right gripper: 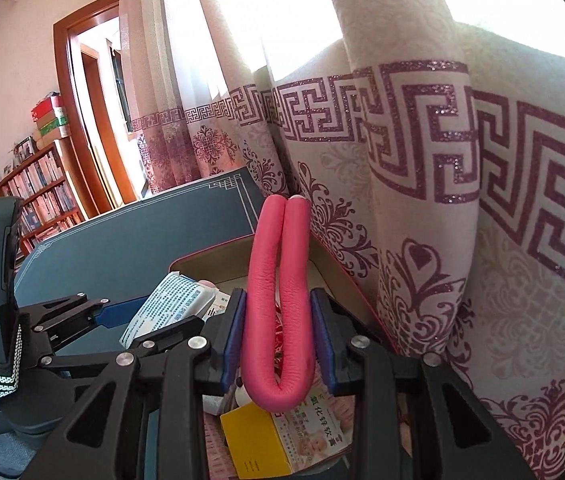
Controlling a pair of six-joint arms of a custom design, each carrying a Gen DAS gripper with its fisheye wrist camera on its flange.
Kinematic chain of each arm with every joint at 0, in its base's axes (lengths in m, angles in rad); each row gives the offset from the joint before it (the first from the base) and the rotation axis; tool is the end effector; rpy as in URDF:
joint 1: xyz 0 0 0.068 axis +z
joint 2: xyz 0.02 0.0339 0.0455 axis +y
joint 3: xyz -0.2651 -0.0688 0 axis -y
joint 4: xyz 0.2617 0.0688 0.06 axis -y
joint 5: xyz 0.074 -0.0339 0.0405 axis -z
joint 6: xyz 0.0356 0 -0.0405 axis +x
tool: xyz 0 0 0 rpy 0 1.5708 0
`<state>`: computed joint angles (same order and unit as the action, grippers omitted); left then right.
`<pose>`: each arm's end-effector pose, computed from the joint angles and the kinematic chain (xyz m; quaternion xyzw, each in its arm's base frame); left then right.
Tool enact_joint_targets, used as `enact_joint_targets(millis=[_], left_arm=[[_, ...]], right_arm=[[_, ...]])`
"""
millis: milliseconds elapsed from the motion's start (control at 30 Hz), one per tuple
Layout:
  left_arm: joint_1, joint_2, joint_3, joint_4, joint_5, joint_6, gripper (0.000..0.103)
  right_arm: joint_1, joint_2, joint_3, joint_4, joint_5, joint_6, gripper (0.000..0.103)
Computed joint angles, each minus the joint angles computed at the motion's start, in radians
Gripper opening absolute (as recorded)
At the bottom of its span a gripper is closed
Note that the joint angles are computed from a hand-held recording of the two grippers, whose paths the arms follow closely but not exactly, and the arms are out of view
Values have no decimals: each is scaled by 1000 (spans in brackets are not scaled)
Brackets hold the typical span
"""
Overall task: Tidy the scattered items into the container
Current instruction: 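Carry the white packet and pink roller into the red tin and release them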
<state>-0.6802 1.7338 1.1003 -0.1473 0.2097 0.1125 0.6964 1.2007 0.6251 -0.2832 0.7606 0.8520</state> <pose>0.2960 -0.2490 0.1919 0.3915 0.8312 -0.1999 0.3403 0.2010 0.1361 0.1930 0.1966 0.8576 -0.0225 0.4746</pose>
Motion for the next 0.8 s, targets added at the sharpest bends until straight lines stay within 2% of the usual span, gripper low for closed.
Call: enact_joint_targets(millis=[333, 400, 467, 567, 800], left_arm=[[19, 48, 31, 27, 37, -7, 50], [32, 52, 33, 27, 63, -20, 62], [47, 60, 42, 17, 79, -41, 69], [70, 58, 42, 7, 120, -61, 69], [99, -7, -20, 38, 106, -73, 69]], right_arm=[[-41, 22, -12, 19, -37, -14, 36], [-47, 25, -16, 19, -46, -9, 36], [-53, 25, -21, 19, -54, -4, 37], [-50, 21, -27, 9, -53, 7, 38], [-31, 18, -29, 11, -63, 17, 38]])
